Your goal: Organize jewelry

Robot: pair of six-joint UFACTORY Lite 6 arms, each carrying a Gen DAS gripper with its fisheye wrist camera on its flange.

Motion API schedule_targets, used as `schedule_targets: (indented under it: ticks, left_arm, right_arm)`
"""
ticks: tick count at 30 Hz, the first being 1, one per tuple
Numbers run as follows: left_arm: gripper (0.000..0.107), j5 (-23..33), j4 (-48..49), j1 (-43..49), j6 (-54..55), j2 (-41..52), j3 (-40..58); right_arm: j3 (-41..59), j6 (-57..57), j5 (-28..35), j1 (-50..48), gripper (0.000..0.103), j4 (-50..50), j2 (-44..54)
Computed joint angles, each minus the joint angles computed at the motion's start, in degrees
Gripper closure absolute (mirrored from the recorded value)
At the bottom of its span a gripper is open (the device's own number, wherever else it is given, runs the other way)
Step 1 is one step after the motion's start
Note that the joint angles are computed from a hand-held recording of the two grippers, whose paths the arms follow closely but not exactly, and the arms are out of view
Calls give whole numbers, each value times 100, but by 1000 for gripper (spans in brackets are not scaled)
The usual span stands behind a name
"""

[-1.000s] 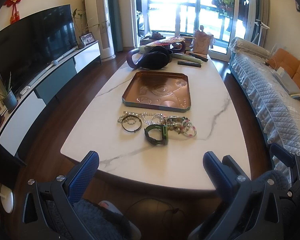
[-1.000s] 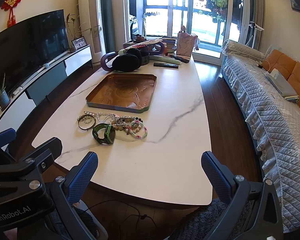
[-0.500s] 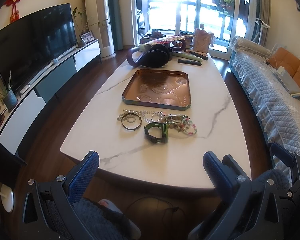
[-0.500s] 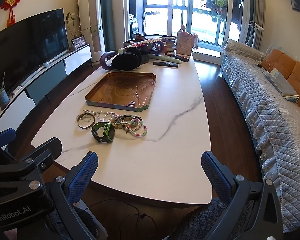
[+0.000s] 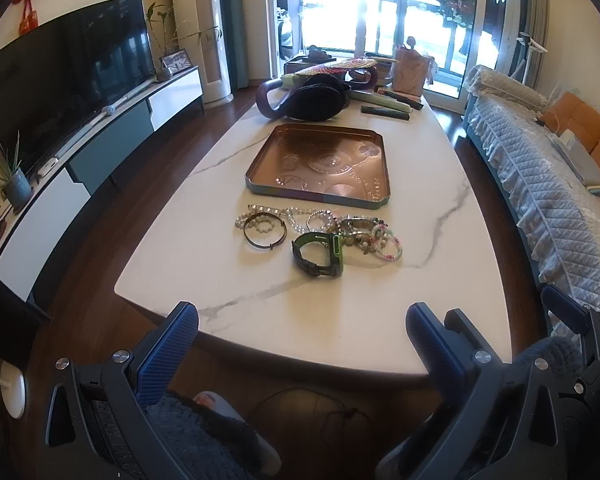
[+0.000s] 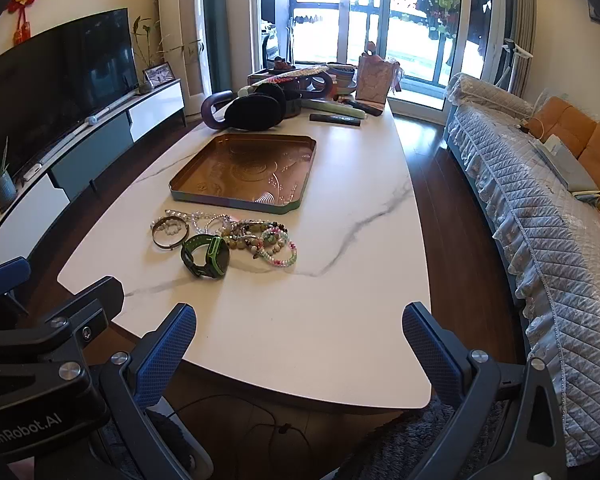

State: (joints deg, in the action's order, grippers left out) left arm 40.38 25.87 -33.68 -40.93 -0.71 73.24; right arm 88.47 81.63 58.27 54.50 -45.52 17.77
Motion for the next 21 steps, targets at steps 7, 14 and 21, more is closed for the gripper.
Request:
schedule_targets:
  ticks: [7, 14, 21]
  left_arm:
    - [4, -570, 128, 164, -257, 11, -479]
    - [4, -1880, -629, 728, 569, 282, -1023]
    - [4, -2063, -3932, 1588, 3968, 1174, -663]
  right_arm:
    - [-163, -121, -643, -261, 0, 163, 213]
    - [-609, 121, -1670, -560, 1, -220, 446]
    - [-1285, -175, -3273, -1118, 1, -749, 392]
